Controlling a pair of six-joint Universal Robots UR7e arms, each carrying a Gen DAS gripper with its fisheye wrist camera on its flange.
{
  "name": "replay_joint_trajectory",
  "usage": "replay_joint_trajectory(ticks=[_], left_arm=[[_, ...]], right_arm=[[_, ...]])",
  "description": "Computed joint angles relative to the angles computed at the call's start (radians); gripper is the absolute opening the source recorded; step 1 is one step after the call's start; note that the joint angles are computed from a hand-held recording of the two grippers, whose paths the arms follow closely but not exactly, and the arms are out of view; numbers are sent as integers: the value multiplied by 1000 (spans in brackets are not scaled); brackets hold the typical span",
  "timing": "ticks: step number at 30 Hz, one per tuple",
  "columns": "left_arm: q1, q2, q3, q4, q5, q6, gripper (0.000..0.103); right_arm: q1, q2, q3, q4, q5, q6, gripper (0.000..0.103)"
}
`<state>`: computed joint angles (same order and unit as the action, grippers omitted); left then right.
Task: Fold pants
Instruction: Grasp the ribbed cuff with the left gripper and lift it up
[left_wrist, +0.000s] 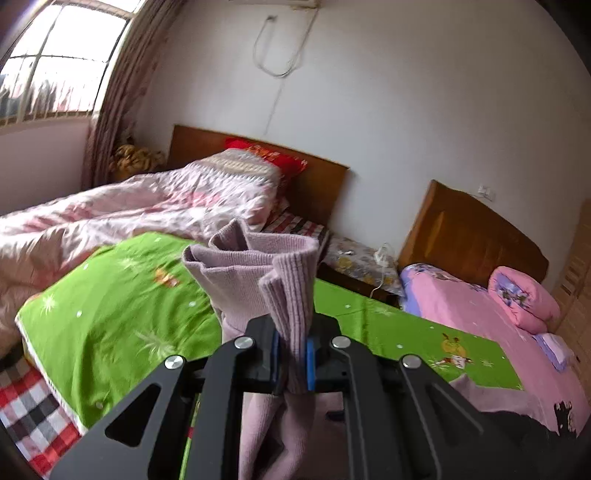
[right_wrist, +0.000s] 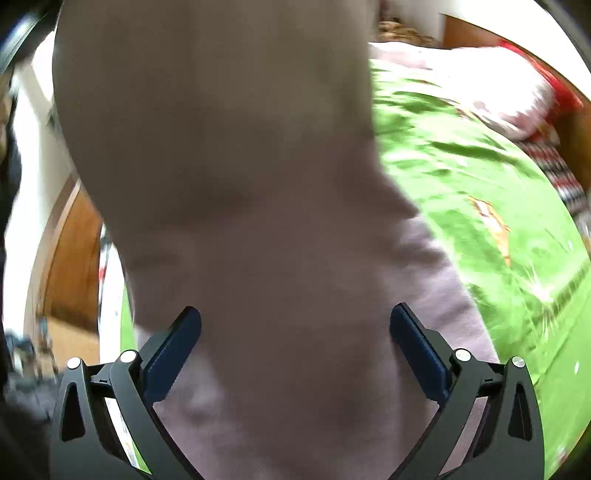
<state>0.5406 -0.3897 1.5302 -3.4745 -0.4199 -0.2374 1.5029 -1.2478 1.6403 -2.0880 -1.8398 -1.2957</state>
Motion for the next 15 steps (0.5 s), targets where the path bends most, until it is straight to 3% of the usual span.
replay_joint_trajectory(ticks=[2, 6, 9, 11, 15], left_arm=[[-9, 8, -12, -27, -9, 38, 10], [-17, 21, -32, -54, -19, 65, 10], [-25, 35, -49, -82, -36, 96, 10], [-29, 44, -61, -94, -52, 114, 10], [-35, 62, -84, -98, -74, 137, 10]], right_arm=[[-1, -16, 40, -60, -12, -41, 99], [-2, -74, 98, -117, -10, -17, 99], [-17, -140, 136, -69, 12, -36, 99], [-27, -178, 215, -176, 6, -61, 99], [-34, -240, 275, -247, 27, -64, 99]])
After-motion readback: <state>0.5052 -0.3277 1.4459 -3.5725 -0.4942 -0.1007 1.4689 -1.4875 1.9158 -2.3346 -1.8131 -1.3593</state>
